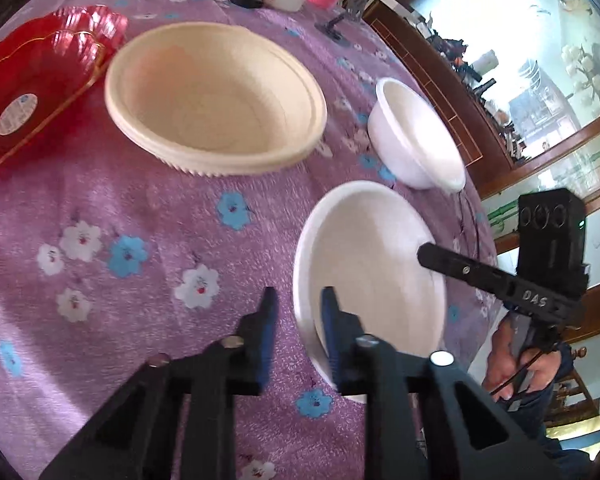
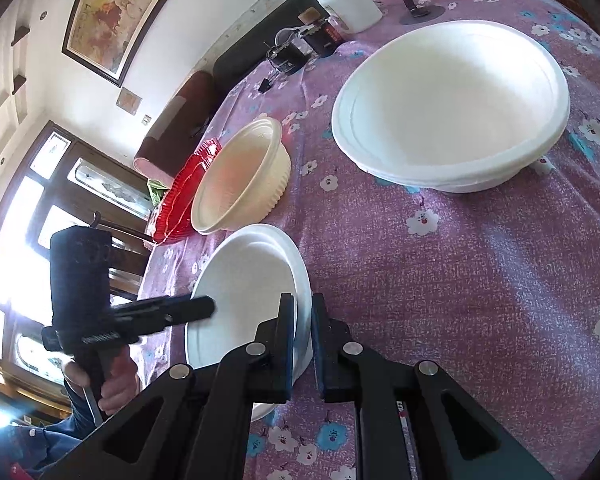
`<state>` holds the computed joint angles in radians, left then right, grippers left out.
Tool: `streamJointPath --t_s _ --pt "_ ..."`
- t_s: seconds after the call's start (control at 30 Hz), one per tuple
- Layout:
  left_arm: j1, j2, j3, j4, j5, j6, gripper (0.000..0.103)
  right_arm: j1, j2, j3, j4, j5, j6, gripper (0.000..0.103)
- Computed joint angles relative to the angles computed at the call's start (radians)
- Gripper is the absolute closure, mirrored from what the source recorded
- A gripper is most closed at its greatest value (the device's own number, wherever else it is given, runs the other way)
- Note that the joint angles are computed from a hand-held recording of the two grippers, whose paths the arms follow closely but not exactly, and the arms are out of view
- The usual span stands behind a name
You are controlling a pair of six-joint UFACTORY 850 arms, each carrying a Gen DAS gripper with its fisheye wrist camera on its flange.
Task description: Organize plates and bowls
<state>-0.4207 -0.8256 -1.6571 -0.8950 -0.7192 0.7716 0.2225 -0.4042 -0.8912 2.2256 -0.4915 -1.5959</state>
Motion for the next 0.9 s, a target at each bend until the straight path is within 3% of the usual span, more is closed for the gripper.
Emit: streamJointPath --t_s 0.1,0.33,0.67,0.9 --pt "-0.012 0.011 0.014 0.004 0.030 0.021 0.091 0.002 0.002 0.001 -0.009 0.005 0.005 0.092" --pt "-0.024 0.020 0.025 0.003 0.062 0.036 0.092 0.013 -0.004 -0.011 -0.039 0.035 0.025 0.092" --pt "-0.013 0.140 0.165 -0.082 0.260 0.195 0.093 0.075 0.035 -0.045 0.013 0.121 -0.044 0.093" --pt "0.033 0.211 0.243 -0.257 0.380 0.367 0.093 0.123 -0.015 -0.154 -0.033 0.147 -0.025 0.093"
